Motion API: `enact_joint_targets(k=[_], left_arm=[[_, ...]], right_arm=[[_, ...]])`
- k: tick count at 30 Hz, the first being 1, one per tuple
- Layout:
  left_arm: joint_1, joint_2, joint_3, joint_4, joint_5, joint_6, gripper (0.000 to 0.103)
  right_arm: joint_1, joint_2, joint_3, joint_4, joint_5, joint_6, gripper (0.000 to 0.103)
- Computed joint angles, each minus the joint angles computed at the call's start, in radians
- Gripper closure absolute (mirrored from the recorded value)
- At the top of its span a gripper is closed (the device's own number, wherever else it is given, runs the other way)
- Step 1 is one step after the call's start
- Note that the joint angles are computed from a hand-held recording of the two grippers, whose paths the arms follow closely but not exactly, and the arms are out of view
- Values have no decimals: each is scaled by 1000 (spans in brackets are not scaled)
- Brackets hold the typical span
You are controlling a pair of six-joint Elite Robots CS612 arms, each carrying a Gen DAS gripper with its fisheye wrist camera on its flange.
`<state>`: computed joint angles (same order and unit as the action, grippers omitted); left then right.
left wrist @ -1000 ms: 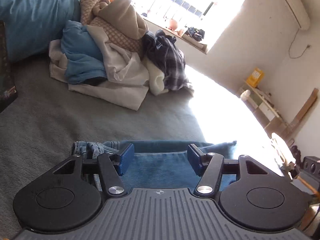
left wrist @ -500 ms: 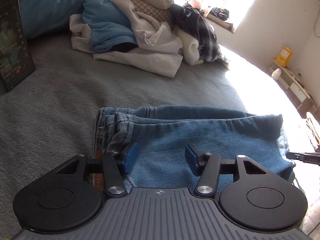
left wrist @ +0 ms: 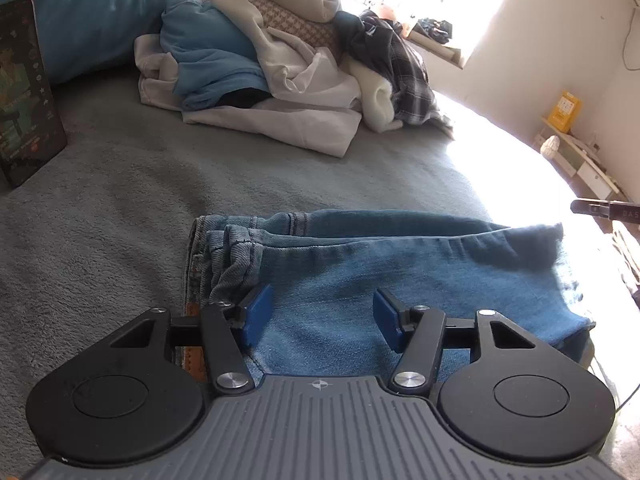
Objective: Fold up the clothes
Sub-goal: 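Move the open right gripper to the folded end of the jeans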
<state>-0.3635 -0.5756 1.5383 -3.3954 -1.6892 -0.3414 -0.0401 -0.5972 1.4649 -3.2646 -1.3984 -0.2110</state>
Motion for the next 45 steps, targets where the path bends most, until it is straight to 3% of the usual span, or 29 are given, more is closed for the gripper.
enact_joint_targets(k=[5,8,11,15,18,23,27,29,30,33,35,36,43,45], left_arm=[[6,7,-5,-9,-21,13,45],[7,8,-7,-8,-25,14,45],[7,9,-8,-8,-25,12,45],[3,8,-8,-7,-13,9,44],[1,7,-6,-8,-7,16,44],[1,6,-8,2,-7,32,44],[2,9,-6,-10,-9,27,44],[2,9,-8,-10,-11,23,44],[2,10,-8,-9,-12,22,44],[2,8,-10,2,-12,31,44],[2,7,-11,6,-12,33,44],[2,7,-11,7,-11,33,44],[-8,4,-10,15,17,44,40],[-11,3,-10,20,27,49,40]], right_arm=[[23,67,-45,70,-161,-52,83],[5,79,-50,70,-133,82,82],[13,64,-44,60,-186,110,82],[6,51,-39,28,-112,124,82],[11,66,-69,43,-109,94,82],[-19,74,-95,46,-48,229,81],[-34,68,-95,97,13,161,81],[-35,79,-104,137,-10,148,74],[-43,84,-104,137,5,186,65],[-64,81,-81,67,46,355,64],[-63,58,-46,21,-31,384,64],[-68,42,-22,14,-30,383,64],[-112,-85,179,73,125,329,62],[-110,-99,215,100,120,306,61]])
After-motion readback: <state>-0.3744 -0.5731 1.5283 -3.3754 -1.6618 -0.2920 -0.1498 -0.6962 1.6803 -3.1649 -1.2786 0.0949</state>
